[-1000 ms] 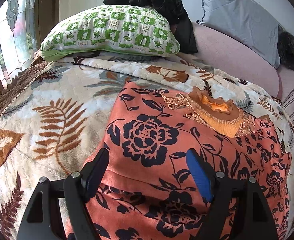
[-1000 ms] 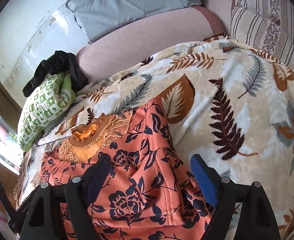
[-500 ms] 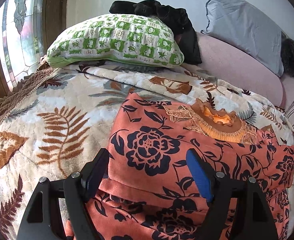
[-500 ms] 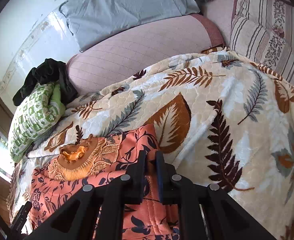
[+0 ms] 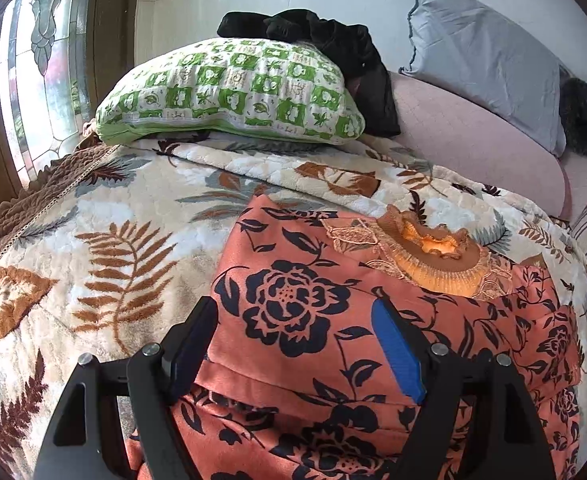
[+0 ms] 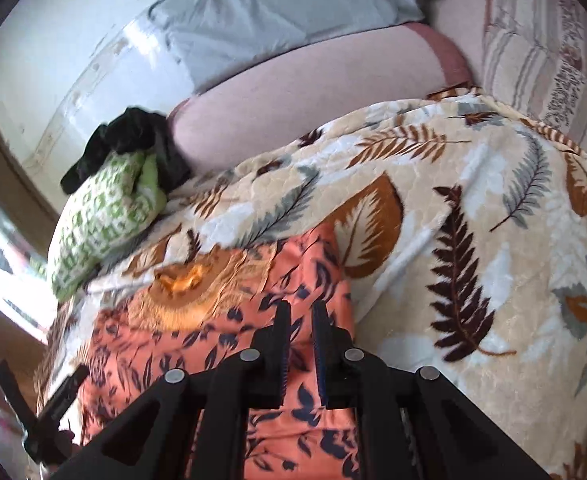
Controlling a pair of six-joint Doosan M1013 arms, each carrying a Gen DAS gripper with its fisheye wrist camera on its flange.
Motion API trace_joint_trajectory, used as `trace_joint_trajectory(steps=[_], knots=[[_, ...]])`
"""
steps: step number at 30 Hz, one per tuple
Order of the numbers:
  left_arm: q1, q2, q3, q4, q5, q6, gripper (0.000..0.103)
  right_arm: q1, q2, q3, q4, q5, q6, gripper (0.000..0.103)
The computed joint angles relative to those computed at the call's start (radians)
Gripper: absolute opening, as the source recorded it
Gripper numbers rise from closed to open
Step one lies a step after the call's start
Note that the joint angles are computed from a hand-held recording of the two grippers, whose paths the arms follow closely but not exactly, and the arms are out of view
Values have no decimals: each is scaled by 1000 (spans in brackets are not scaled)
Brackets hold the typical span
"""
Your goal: Fold small clothes
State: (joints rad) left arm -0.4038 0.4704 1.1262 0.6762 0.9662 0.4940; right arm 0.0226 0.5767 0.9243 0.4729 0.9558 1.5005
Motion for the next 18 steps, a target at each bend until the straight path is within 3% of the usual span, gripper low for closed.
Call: trace_joint_trajectory(steps=[3,4,7,8,9,10,12,15,18], knots=[[-4,-12,18,-24,-69,56,81,27,1,15,12,19,-45,12],[-3,-7,9,-55,-62,98,81,35,10,11,6,33,-36,12],[12,20,-24,-169,8,191,81,59,62,-42,-110,152,57,12],[20,38,-46,-220,65,240,81,62,76,-47,-149,202,91,13],[23,58,-69,-244,128,277,81,57,70,-21,-136,200,105,13],[22,61,-67,-241,139,289,81,46,41,31,-94,145,87,13],[9,52,-54,-193,121,289,81,41,16,58,-93,153,56,13],[-6,18,-9,-158,65,273,81,21,-42,112,-34,145,-6,13],[-34,-43,61,-65,-31,211,81,-19,-154,253,152,37,-170,13]])
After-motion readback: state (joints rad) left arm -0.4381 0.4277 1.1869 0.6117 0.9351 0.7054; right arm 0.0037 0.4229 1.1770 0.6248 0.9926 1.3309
